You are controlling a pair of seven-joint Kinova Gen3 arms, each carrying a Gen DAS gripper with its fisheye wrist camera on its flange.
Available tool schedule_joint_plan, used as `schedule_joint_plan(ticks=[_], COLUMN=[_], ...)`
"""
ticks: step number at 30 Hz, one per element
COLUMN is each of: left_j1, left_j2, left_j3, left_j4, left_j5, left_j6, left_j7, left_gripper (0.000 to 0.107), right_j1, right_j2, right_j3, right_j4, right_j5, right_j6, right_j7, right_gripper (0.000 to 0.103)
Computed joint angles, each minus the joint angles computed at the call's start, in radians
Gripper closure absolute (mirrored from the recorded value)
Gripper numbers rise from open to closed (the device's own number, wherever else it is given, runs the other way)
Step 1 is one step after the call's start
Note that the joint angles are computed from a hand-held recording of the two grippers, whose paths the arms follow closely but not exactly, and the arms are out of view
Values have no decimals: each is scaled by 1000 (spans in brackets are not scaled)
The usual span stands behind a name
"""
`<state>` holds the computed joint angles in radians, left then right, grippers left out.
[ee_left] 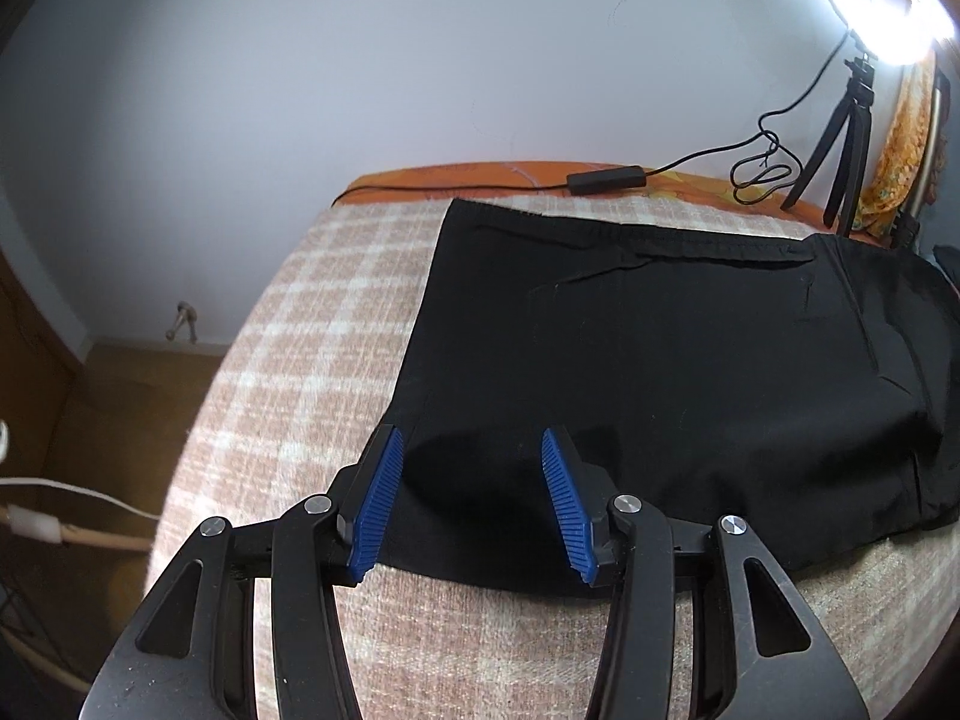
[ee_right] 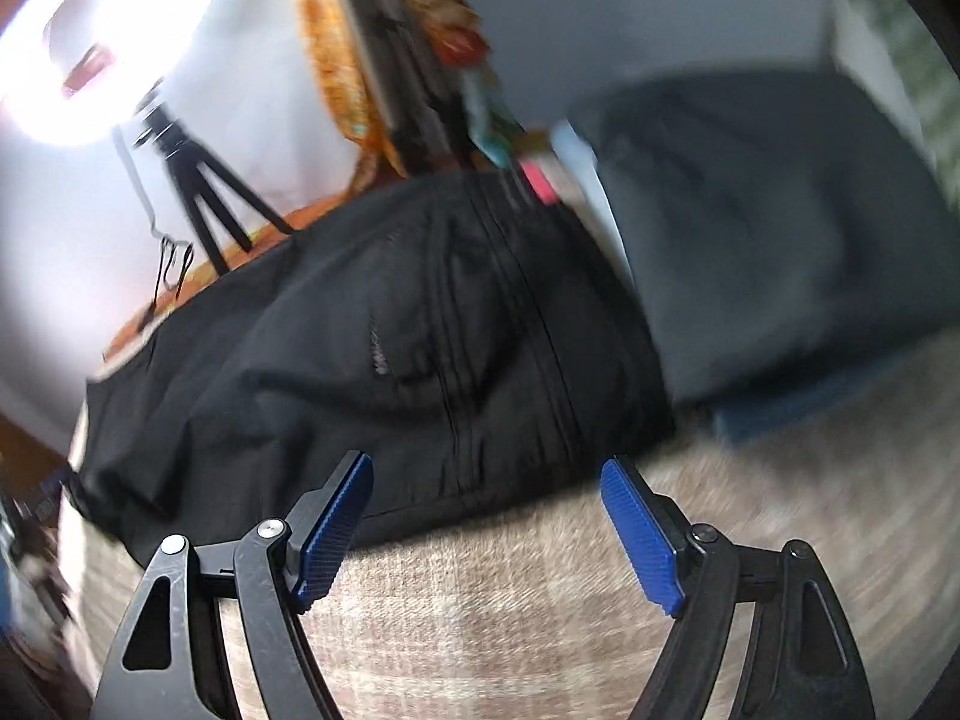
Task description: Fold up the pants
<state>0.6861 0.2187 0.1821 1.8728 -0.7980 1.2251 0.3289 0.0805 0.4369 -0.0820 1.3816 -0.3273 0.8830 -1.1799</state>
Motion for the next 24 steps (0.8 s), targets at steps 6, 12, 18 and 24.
schedule_joint_plan(ticks=[6,12,18,24], left_j1=[-2,-24,-32,-49], left_j2=[-67,-117,-151,-204], left_j3=[14,56,73,107], left_j4=[67,117,148,208], left_j5=[2,0,-13,-36], left_j6=[-48,-137,-197,-229], left_j7=[115,208,293,459], left_gripper=[61,60,60,60], right_j1=[62,56,-78,2], right_j2=[51,17,-13,-42], right_j3=[-19,-27,60,-23], right_j4=[-11,72,125,148], right_j5=[-126,-150,16,-16], right_j6=[8,-124,-253,-286], right_j7=[-72,-136,-313,-252], right_gripper=[19,18,65,86])
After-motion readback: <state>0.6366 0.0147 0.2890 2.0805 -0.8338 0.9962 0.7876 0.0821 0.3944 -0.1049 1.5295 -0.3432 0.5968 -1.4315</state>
